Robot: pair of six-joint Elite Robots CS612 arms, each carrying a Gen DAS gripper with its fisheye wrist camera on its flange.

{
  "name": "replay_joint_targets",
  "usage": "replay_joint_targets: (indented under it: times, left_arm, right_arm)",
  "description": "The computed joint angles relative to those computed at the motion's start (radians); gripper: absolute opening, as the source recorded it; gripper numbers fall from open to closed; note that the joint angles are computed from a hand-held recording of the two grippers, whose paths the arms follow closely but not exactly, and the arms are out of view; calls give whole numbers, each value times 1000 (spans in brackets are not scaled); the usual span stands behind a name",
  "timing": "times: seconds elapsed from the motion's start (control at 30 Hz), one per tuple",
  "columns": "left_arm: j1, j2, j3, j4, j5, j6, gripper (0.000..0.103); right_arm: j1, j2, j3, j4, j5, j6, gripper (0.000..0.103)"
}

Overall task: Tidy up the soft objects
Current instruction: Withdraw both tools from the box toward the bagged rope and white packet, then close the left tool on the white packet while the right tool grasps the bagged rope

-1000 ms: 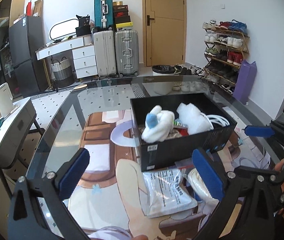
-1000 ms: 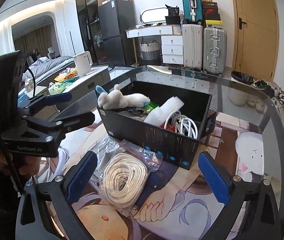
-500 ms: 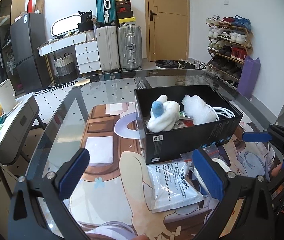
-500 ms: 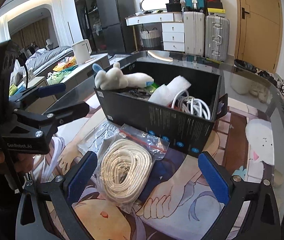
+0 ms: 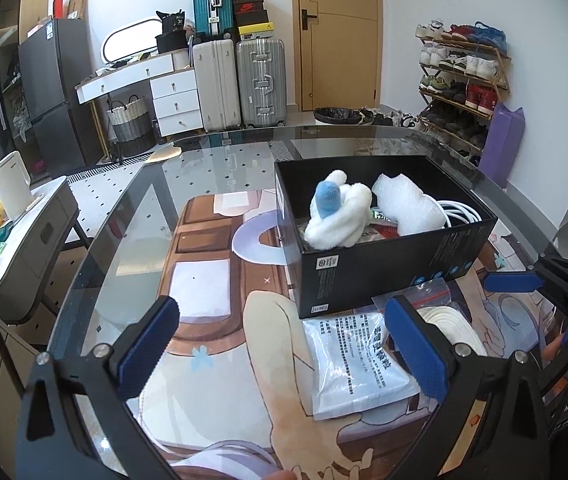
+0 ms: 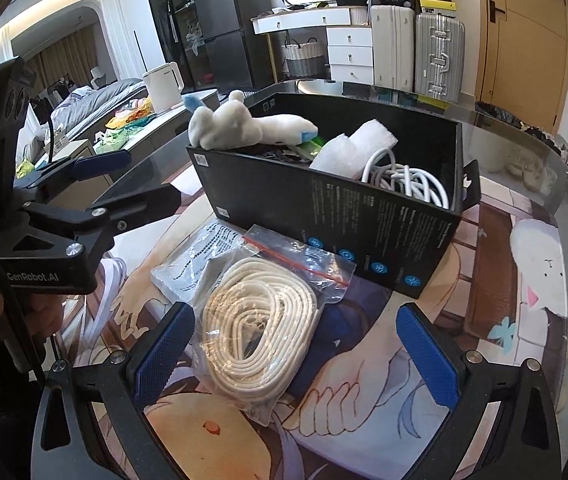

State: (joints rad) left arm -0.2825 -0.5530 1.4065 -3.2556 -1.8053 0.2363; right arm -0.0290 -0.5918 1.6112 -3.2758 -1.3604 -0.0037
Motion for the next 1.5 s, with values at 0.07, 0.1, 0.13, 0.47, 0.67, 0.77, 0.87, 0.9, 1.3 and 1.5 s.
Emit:
replay_joint_targets:
  times: [0.07,0.1,0.13,0.47,0.67,0.77,0.87,0.9,1.3,1.5]
  left_arm:
    - [-1,0,0,5,1,6,103]
    - [-1,0,0,7,2,10,103]
    - [-2,0,0,9,3,13,103]
    - [-5,0,0,47,5,36,103]
    - [-9,-3,3,87,-9,60,103]
    - [-10,-4,3,109,-20,72,103]
    - [-13,-3,3,131,-20,78,103]
    - [-14,-2,2,137,-21,77,103]
    - [-13,11,-20,212,-23,65,103]
    - [-19,14,-29,238,13,56,103]
  right_arm:
    - [1,2,-4,10,10,3,102]
    - [0,3,-6,15,23,5,102]
    - [-1,2,-6,16,29,4,102]
    - [12,6,-20,81,-58,-21,102]
    - [10,7,-25,125,-88,-37,102]
    - [12,7,-25,132,-100,-52,102]
    - [18,12,-32,132,-117,-63,102]
    - [21,13,-29,125,-123,-69,102]
    - [31,17,-30,122,-150,-38,102]
    - [34,20,-36,119,-153,-37,102]
